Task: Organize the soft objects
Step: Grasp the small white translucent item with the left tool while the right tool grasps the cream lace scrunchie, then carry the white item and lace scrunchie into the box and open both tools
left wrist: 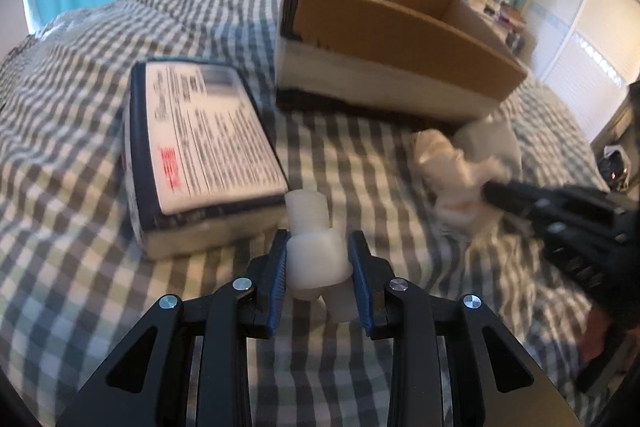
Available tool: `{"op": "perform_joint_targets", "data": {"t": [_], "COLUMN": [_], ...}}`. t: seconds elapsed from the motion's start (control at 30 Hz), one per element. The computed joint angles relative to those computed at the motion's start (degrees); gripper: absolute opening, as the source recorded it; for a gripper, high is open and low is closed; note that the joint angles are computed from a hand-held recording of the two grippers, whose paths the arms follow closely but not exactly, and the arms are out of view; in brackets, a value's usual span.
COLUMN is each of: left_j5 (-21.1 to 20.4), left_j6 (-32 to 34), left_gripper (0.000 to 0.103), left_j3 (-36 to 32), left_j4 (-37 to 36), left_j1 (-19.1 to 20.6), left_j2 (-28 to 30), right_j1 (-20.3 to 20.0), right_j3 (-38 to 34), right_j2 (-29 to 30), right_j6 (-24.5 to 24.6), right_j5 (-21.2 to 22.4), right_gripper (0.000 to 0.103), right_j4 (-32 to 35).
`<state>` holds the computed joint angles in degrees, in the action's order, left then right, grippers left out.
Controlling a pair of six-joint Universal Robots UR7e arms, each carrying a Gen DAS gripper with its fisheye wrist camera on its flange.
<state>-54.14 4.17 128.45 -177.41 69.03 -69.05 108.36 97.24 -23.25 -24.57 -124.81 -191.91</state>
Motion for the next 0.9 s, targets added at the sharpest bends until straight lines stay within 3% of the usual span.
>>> {"op": "perform_joint_targets", "data": {"t": [0.17,0.5,0.67,0.9], "left_j5": [-0.11,0.97,1.18,0.2], "left_j6": [-1.73,-5.87,-4.67,-0.75], "left_gripper": [0.029,0.029,0.029,0.029], "left_j3": [2.9,6.54,3.87,-4.31], "left_j4": [1.88,6.41,7.5,8.22], "left_j1": [-2.18,-8.31,-10.38,-11.22], "left_j2": [-3.11,-8.96,-10.04,-7.85], "right_j1": [1.46,5.91,7.92,9.65], "right_j3": [5.67,11.34,11.78,6.65], "right_j2": [-4.0,-9.3,-11.79,-13.01], "right_j6": [0.6,-1.3,-3.1,-5.38], "right_j5": [2.21,2.18,1.89,1.68], "right_gripper": [0.008,0.007,0.006,0.006], "right_j4": [-3.76,-7.9,-8.77,-7.11]}}
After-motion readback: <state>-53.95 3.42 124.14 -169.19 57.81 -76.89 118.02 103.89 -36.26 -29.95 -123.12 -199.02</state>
